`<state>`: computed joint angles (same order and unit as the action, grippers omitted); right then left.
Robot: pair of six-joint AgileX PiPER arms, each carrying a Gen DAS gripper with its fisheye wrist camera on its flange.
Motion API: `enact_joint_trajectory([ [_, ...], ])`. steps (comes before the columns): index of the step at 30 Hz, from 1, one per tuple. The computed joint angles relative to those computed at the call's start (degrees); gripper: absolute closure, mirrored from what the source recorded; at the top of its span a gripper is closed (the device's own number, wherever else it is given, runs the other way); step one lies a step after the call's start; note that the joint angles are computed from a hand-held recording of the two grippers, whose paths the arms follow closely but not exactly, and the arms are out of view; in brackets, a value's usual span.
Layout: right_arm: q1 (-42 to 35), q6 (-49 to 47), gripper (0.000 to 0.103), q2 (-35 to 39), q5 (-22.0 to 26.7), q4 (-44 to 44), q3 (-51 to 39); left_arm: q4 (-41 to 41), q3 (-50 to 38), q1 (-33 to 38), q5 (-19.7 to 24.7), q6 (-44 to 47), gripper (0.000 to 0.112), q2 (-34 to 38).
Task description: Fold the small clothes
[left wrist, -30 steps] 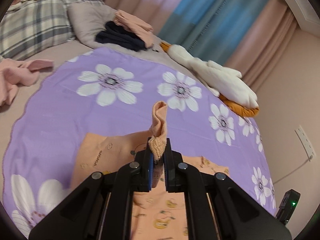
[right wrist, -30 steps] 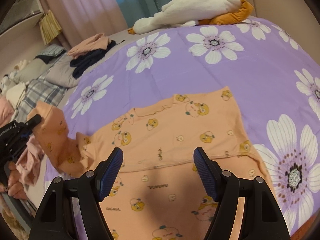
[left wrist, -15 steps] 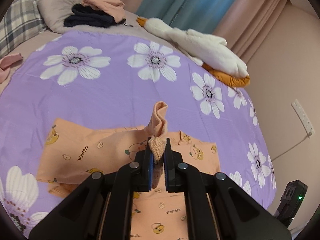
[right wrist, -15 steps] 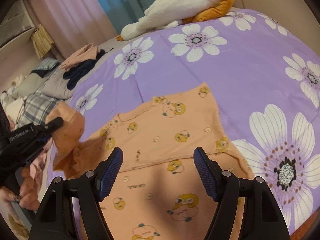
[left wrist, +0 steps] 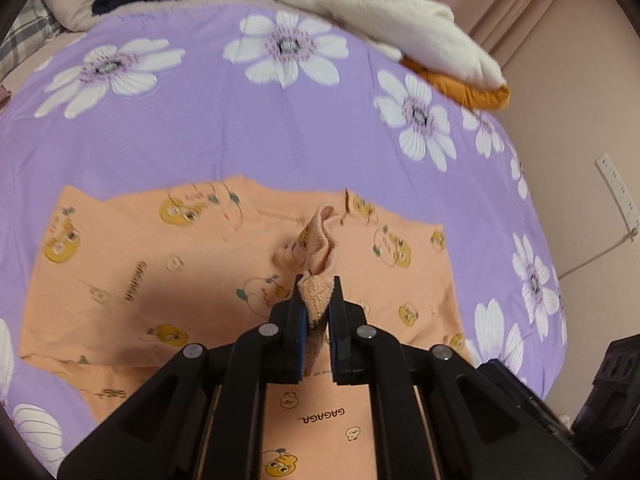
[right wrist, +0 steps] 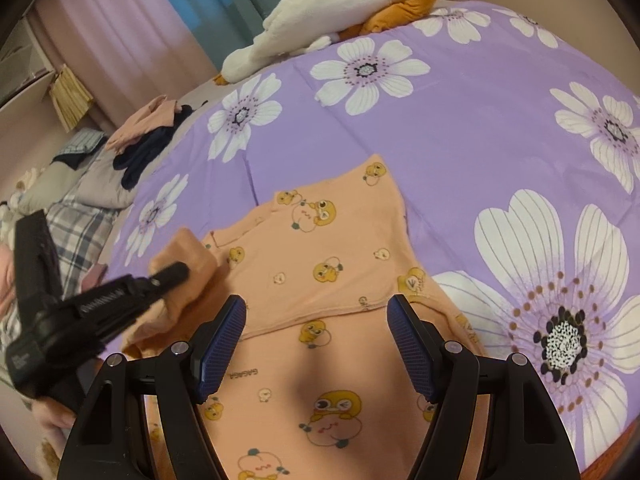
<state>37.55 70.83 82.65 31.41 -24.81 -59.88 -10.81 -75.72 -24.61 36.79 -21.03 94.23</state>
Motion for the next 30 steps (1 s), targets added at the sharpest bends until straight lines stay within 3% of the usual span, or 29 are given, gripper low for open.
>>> enact_joint_trajectory([
  [5,-1.1,-1.3,0.031,-0.1,-0.9,1.5,0.6,1.6,-1.3,-1.2,1.7,-1.0,0.104,2.7],
  [7,-1.3,-1.6,0.031,0.1,-0.7,2.0,0.6,1.1,-1.0,-1.3,1.5,-0.5,0.097,2.4],
  [9,-1.8,-2.6,0.030,0.4,-0.9,2.9,0.5,-0.3,-0.8,-0.9,2.4,1.1,0.079,1.5],
  [10,-1.9,-2.9,0.030,0.5,-0.9,3.3,0.6,-1.1,-0.2,-0.6,2.2,2.0,0.076,0.6],
  [12,-2.1,-3.4,0.030,0.5,-1.3,3.9,0.7,-1.7,1.6,0.3,1.3,3.7,0.061,-2.4],
  [16,-2.3,-5.2,0.030,1.1,-2.3,5.8,0.4,-1.5,6.3,4.3,-0.7,4.7,0.043,-9.6],
  [24,-2.2,-19.6,0.030,6.6,-4.9,19.2,-4.7,-3.4,15.7,21.1,1.5,12.1,0.043,-19.1],
  [28,-2.4,-30.0,0.030,13.1,-3.2,28.4,-11.6,-12.6,21.6,32.0,1.7,20.3,0.045,-21.4],
  [30,-2.5,-33.6,0.031,16.0,-1.8,31.5,-14.8,-17.4,23.3,36.5,2.9,25.7,0.052,-21.1],
])
